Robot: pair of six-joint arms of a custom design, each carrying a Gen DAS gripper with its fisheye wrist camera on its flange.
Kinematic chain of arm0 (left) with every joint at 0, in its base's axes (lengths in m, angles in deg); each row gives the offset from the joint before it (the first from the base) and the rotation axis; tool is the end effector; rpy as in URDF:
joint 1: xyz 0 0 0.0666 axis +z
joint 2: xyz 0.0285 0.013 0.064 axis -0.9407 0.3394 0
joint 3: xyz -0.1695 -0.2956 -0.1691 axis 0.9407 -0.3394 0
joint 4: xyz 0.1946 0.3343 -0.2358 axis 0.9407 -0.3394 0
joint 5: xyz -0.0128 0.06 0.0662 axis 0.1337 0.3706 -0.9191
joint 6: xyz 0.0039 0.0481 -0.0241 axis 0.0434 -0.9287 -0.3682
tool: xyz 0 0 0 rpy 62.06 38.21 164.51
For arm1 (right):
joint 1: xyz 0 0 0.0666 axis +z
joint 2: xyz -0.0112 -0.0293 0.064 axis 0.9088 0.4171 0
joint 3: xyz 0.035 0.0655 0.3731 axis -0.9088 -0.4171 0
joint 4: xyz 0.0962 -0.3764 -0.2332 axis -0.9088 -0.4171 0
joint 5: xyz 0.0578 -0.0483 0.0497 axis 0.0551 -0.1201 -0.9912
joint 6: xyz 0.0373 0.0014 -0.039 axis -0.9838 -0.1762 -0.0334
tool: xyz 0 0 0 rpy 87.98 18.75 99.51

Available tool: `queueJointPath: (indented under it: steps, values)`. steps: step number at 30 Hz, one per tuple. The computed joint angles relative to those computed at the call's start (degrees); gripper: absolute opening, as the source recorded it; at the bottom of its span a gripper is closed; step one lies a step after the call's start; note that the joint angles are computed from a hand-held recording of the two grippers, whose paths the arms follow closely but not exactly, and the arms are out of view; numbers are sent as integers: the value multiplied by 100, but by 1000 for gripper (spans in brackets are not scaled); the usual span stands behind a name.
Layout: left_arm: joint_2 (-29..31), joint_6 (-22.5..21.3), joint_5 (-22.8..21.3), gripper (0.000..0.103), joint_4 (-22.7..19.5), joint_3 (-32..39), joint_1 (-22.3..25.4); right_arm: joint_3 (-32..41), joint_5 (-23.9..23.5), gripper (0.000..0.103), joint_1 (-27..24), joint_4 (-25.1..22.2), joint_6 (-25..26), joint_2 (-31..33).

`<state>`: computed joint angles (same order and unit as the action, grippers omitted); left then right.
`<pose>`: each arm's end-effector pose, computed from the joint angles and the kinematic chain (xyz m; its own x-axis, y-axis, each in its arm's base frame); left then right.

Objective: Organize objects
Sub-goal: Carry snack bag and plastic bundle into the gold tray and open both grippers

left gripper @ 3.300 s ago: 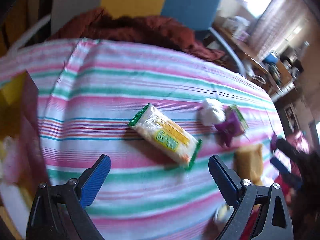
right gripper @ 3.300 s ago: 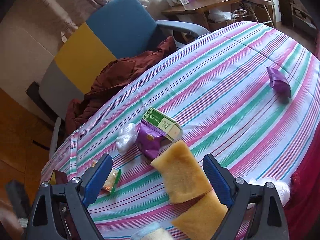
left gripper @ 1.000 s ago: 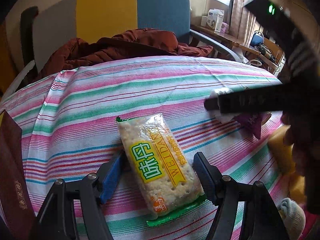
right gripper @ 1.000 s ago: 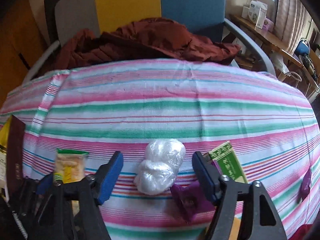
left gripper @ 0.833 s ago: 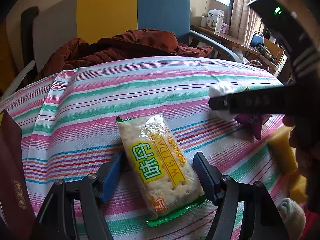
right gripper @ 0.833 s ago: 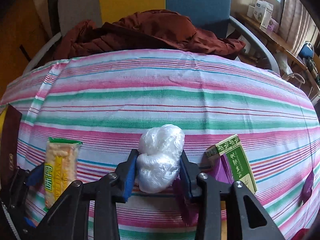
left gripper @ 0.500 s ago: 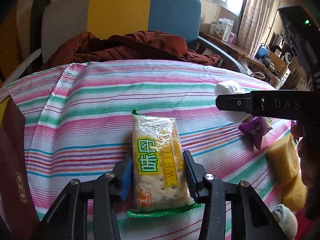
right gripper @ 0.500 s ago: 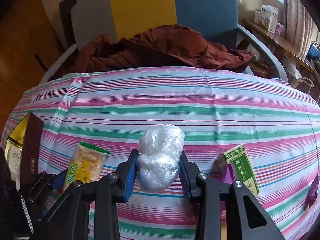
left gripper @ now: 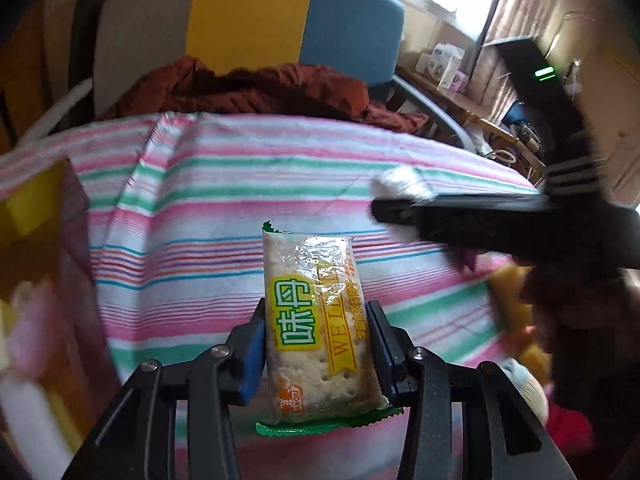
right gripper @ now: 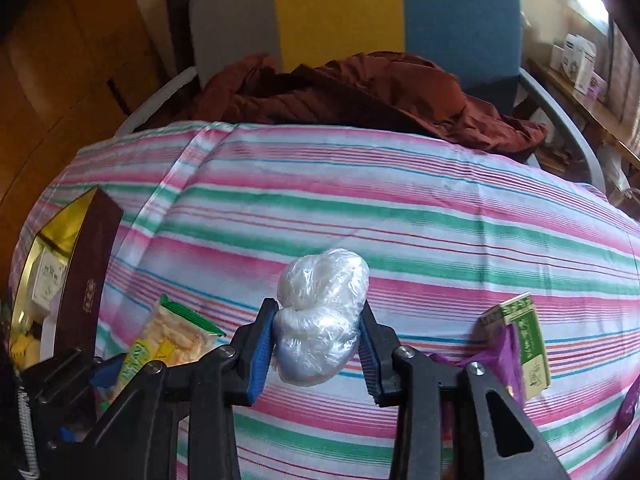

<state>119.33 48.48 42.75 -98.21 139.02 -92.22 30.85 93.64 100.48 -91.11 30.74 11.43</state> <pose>0.4928 -0.2146 0.3241 -0.6732 0.4207 -0.6081 0.6517 0.7261 -0.2193 0.4456 0.2994 0.3153 -0.8159 0.2868 -0.5021 0.2538 0.9578 0.1348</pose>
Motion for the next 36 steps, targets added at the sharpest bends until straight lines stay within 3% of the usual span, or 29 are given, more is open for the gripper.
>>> queueJointPath:
  steps: [7,19,28,36]
  values:
    - [-676,-91,347,46,-72,-149,509,345,-107,37,215,-88,236,316]
    - [-1050,-70,728,46,-91,-287,2102,1450,65,38,953,-181,254,842]
    - [-908,195,876,46,-36,-402,3126,3135,-75,38,1345,-402,649,1967]
    - [-771,355,1176,46,22,-421,3544,4629,-169,38,1389,-879,777,2945]
